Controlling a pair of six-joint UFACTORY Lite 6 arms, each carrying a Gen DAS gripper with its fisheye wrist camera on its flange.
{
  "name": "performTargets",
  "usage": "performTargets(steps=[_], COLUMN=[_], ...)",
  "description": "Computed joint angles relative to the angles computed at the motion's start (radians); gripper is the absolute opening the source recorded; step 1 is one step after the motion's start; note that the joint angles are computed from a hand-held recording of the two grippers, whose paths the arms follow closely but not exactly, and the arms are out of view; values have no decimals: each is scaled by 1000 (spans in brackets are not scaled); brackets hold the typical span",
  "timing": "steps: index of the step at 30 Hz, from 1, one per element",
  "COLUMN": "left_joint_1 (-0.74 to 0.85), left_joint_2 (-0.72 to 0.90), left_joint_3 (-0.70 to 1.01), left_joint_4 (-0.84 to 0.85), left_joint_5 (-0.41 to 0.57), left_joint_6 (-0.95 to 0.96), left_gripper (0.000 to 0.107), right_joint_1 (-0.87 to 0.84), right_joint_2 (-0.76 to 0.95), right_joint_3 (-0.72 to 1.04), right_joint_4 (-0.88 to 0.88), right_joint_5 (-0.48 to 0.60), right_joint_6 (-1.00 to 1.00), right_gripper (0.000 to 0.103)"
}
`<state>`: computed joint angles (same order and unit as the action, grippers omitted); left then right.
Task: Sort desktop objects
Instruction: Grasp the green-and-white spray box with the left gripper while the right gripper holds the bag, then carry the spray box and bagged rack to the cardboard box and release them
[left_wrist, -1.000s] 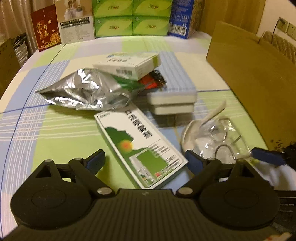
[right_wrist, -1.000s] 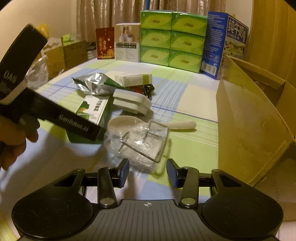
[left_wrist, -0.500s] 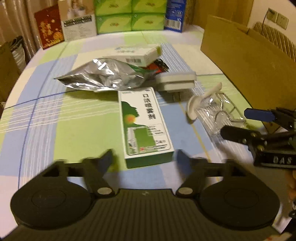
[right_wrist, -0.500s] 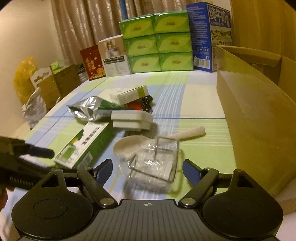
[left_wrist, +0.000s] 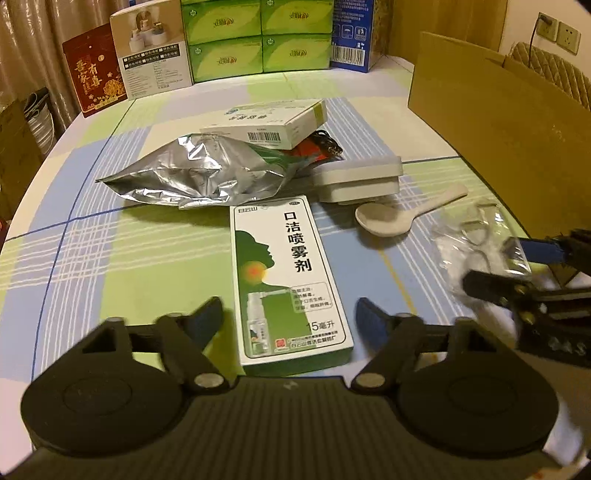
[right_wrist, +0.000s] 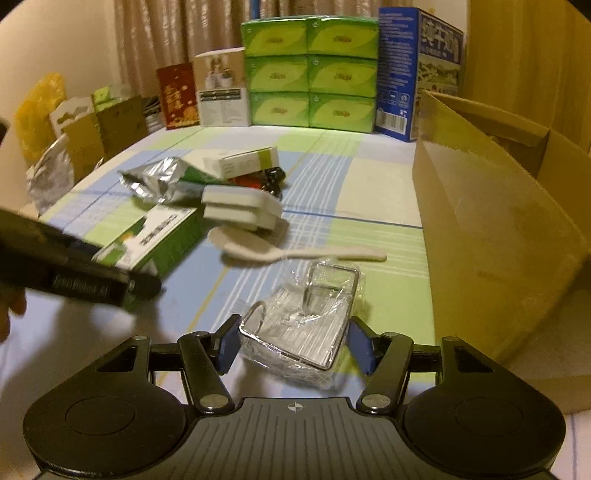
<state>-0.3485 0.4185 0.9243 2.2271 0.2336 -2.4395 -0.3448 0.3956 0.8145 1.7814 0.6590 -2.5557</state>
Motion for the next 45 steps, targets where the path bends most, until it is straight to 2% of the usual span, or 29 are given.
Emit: performTargets(steps=[1,6,8,10,13,15,16,22,24,25,26,28,33,37,39,40,45], left_joint_1=[-1,-9,-26,-51,-96,-127,-137,-107,-101,-100,-101,-102,-108,-118,-117,-113,-117], left_joint_2=[0,-77,-130,-188,-259,-290,-301,-295,-268,-257,-245,-220,-153,-96,-91,-95,-117], left_joint_3=[-1,-76,-125,-183,-268,-306,-317,-299,-274,-268,-260,-241,-183,-135,-133,-137,-148], left_joint_4=[-13,-49,-85,-93,-61,-68,-74,16,39,55,63,66,11,-105,-92,-58,-100], left_joint_5=[1,-21,-28,-19,1,30,44,67,58,58,59,59,63,67,67,60,40], left_joint_6=[5,19,46,39,-37,-53,-52,-154,-173,-183,-188,-185,-112,31,26,-8,39], left_gripper=[56,51,51,51,51,58,64,67,67,67,67,67,67,66,61,51,51], right_joint_1=[-13,-105,-132,-151,-137,-122,-118,-83,-81,-79,-76,-72,-74,-73,-68,-65,-72], right_joint_2=[-11,-74,-97,-111,-120,-121,-120,-85,-83,-86,-84,-85,-80,-79,-86,-89,-122], right_joint_3=[-11,-81,-113,-140,-161,-165,-160,-132,-141,-147,-149,-157,-176,-179,-183,-187,-211], right_joint_4=[-22,-143,-144,-143,-110,-67,-53,50,87,100,115,141,168,162,155,156,153], right_joint_5=[4,28,36,56,60,62,64,27,25,26,26,21,32,38,39,39,54], right_joint_6=[2,40,34,42,82,118,142,177,130,102,69,4,-99,-117,-117,-123,-163], right_gripper=[58,59,72,78,80,80,80,80,77,69,56,53,52,52,52,52,52])
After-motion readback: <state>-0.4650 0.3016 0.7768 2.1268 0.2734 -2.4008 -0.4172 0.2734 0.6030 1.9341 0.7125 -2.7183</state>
